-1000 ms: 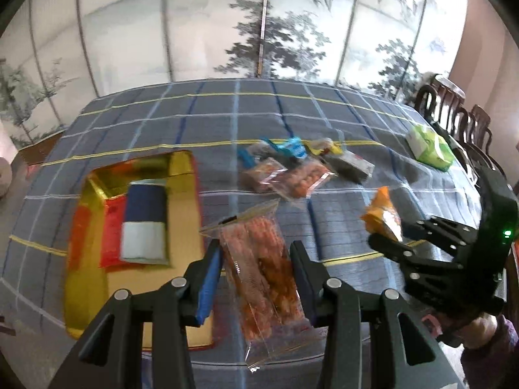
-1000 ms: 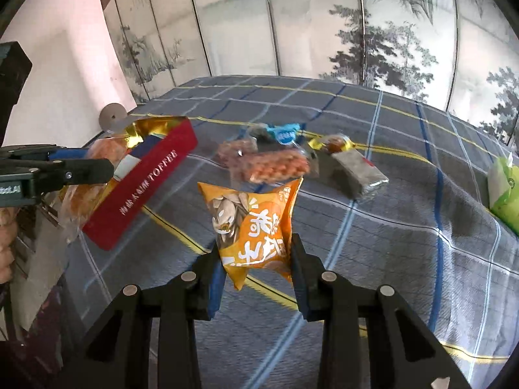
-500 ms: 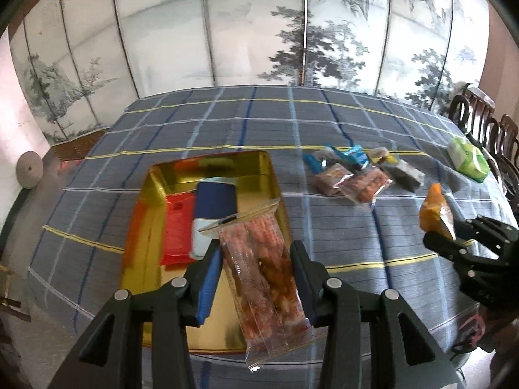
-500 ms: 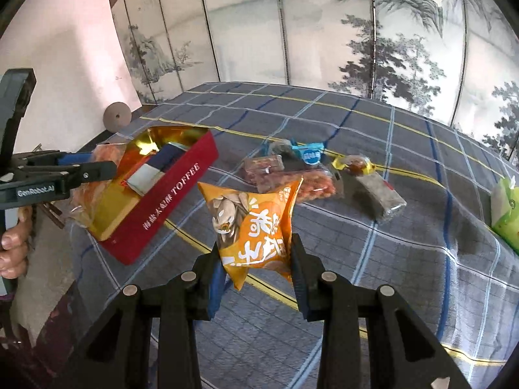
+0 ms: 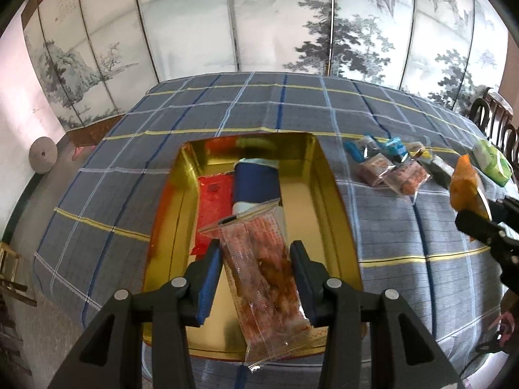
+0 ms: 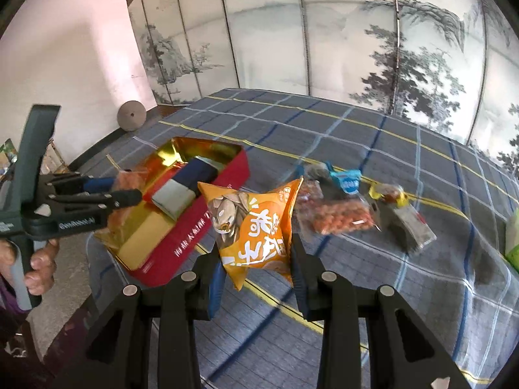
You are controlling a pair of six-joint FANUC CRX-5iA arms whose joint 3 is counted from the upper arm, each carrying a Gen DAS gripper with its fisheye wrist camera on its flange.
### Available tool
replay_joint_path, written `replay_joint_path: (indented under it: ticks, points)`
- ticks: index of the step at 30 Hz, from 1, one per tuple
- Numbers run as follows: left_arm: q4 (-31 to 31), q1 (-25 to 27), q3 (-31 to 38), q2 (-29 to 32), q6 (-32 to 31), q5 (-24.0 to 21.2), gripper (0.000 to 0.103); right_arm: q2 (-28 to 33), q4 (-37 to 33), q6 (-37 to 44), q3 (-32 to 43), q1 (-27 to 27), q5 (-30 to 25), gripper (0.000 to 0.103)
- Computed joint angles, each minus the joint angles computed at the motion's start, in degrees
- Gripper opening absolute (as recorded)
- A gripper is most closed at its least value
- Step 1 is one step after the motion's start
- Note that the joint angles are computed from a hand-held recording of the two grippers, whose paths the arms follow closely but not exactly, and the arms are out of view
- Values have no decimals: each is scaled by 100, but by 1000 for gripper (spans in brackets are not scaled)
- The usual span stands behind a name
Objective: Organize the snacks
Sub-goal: 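Carry the clear bag and the orange bag toward the gold tin with both grippers, then lower both bags into the gold tin and open both grippers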
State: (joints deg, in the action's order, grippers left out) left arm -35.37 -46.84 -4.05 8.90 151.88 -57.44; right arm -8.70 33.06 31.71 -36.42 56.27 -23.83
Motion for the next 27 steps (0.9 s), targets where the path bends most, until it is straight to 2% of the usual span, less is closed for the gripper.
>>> replay_joint_path:
  ticks: [14, 18, 24, 27]
  points:
    - [70, 244, -220, 10, -13, 143, 43, 401, -487, 539, 579, 9, 170, 33]
    - [93, 294, -285, -3, -16, 188, 43, 589, -798, 903, 857, 14, 167, 33]
    - [149, 375, -351, 0, -52, 275, 43, 1039, -1742, 1843, 1501, -31, 123, 33]
    - [182, 430, -429, -27, -61, 346, 43, 1177, -1964, 2043, 1680, -45, 94, 33]
